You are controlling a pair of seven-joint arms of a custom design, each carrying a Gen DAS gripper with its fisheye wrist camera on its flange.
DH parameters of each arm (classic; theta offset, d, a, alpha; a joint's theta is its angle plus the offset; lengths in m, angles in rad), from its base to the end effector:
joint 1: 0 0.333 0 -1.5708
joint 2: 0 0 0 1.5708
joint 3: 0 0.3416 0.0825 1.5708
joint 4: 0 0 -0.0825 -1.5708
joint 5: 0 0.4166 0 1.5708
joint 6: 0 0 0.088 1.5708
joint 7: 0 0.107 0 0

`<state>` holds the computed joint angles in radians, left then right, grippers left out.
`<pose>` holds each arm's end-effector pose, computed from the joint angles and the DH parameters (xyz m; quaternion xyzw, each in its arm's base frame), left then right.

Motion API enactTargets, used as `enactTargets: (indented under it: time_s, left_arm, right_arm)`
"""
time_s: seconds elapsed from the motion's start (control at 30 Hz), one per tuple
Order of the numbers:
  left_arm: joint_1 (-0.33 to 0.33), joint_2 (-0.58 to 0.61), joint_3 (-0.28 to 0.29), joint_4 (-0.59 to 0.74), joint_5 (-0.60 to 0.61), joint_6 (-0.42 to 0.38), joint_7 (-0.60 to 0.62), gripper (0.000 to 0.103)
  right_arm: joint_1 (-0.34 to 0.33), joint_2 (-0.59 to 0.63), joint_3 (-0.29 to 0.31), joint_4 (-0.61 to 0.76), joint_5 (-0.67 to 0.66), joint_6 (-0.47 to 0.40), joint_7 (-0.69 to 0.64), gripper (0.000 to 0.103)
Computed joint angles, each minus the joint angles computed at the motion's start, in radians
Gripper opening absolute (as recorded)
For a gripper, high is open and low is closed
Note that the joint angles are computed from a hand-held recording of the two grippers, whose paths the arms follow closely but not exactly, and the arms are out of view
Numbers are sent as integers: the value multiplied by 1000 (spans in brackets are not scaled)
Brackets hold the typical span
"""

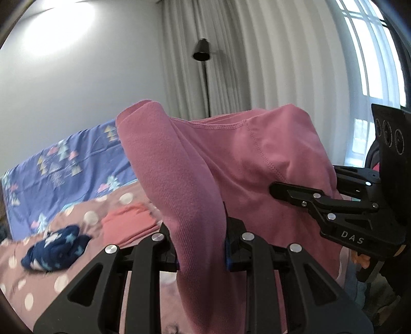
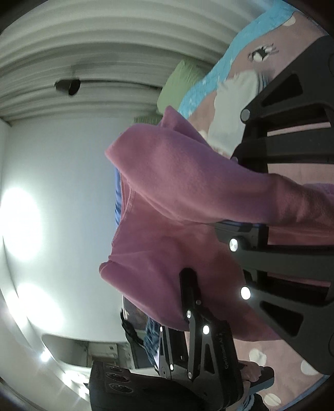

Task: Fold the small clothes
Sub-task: 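Grasp the folded pink garment with both grippers and lift it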

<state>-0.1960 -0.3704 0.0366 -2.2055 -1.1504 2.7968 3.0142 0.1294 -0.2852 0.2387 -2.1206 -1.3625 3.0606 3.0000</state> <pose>0.5088 -0.0359 0.6357 -0.3587 0.7476 -0.4561 0.3232 0.4557 0.2749 0.6309 -0.6391 0.4803 -0.3729 0.4710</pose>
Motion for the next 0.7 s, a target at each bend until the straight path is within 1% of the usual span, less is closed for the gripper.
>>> enactTargets:
  time_s: [0.13, 0.27, 0.3, 0.37, 0.43, 0.53, 0.6, 0.63, 0.7]
  left_arm:
    - [-22, 91, -44, 89, 23, 18, -14, 24]
    - [-25, 187, -89, 189, 46, 27, -43, 24]
    - [-19, 221, -108, 223, 80, 32, -76, 24]
    - [-15, 280, -139, 285, 121, 51, -93, 24]
    - [-6, 314, -169, 317, 187, 71, -148, 24]
    - [9, 423, -201, 431, 344, 77, -285, 24]
    - [19, 472, -218, 486, 421, 76, -357, 24]
    - [25, 495, -227, 511, 449, 75, -378, 24]
    - [33, 528, -246, 549, 497, 86, -393, 24]
  right_arm:
    - [-37, -2, -26, 1, -34, -12, 34, 19]
    - [-72, 10, -60, 26, -72, -33, 47, 19]
    - [-79, 22, -65, 41, -92, -47, 53, 19]
    - [-79, 57, -85, 78, -104, -77, 49, 19]
    - [-67, 92, -112, 109, -60, -94, -4, 19]
    - [-55, 163, -161, 165, 72, -81, -131, 19]
    - [-53, 209, -189, 202, 173, -63, -214, 19]
    - [-52, 221, -196, 215, 192, -62, -228, 19]
    - [-50, 244, -204, 249, 178, -80, -217, 19]
